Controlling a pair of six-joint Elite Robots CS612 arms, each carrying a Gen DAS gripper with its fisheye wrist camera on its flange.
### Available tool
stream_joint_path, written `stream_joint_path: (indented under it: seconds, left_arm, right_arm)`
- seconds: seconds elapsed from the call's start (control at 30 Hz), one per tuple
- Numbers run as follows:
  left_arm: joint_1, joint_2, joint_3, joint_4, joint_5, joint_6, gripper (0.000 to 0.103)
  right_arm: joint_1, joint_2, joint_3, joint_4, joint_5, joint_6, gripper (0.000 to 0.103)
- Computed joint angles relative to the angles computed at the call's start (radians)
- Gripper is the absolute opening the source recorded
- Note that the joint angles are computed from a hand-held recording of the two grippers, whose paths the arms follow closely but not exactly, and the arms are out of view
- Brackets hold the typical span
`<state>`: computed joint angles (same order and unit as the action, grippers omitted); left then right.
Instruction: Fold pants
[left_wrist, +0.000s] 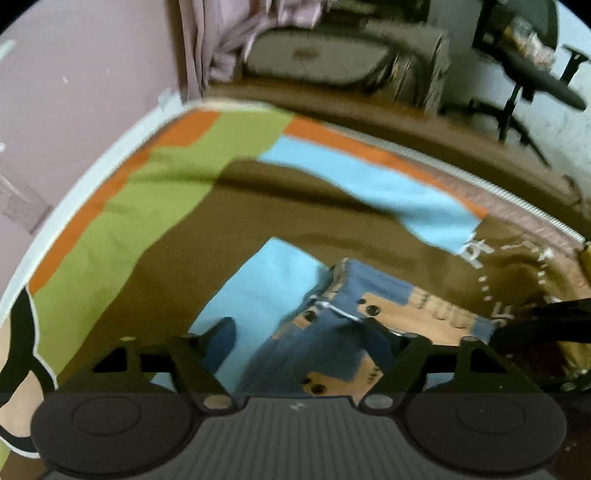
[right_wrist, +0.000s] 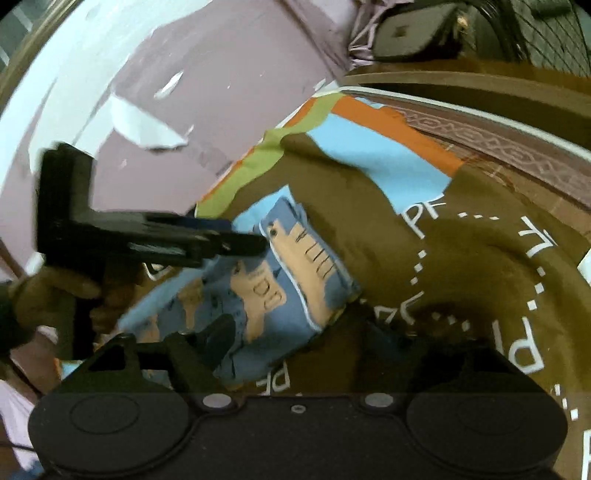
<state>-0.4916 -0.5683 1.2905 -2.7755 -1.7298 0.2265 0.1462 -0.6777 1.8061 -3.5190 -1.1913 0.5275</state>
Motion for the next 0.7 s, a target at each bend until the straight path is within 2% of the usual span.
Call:
stream_joint_path:
  seconds: [0.07,0.13,0.17,0.23,0.27,0.3,0.37,0.4,0.47,0.6,0.7]
  left_arm:
    - [-0.001,0.002,0.004,-0.005,0.012,0.017,0.069]
    - [-0.003,0.002,0.004,-0.004,0.012,0.039,0.065]
    - [-0.003,0.002,0.005,-0.001,0.008,0.05,0.058]
    - [-0.002,0.002,-0.003,0.029,-0.012,0.058,0.044]
    - [0.0,0.004,-0.011,0.048,-0.027,0.06,0.034]
    - [-0.001,0.002,-0.013,0.06,-0.028,0.063,0.029]
    - [-0.007,-0.002,-0.008,0.061,-0.012,0.071,0.02]
    - [-0.011,-0.005,-0.003,0.056,0.001,0.069,0.015]
    - [-0.017,-0.007,-0.007,0.054,0.015,0.05,0.012]
    - [-0.02,-0.014,0.008,-0.017,-0.003,0.017,0.011]
    - [-0.028,-0.003,-0.005,-0.014,0.019,0.018,0.013]
  right_arm:
    - [-0.008,0.013,-0.012,-0.02,0.022,0.025,0.075]
    - [-0.012,0.023,-0.025,-0.028,0.031,0.036,0.069]
    - [-0.014,0.027,-0.029,-0.032,0.03,0.044,0.064]
    - [-0.017,0.033,-0.036,-0.034,0.022,0.07,0.048]
    - [-0.017,0.033,-0.036,-0.03,0.01,0.085,0.033]
    - [-0.018,0.033,-0.036,-0.026,0.001,0.097,0.02]
    - [-0.02,0.038,-0.033,-0.042,0.002,0.105,0.016]
    - [-0.016,0.035,-0.029,-0.051,-0.016,0.085,0.014]
    - [-0.004,0.027,-0.019,-0.085,-0.067,0.018,0.012]
    - [0.01,0.014,0.001,-0.184,-0.135,-0.047,0.011]
    - [0.014,0.008,0.001,-0.133,-0.157,-0.083,0.012]
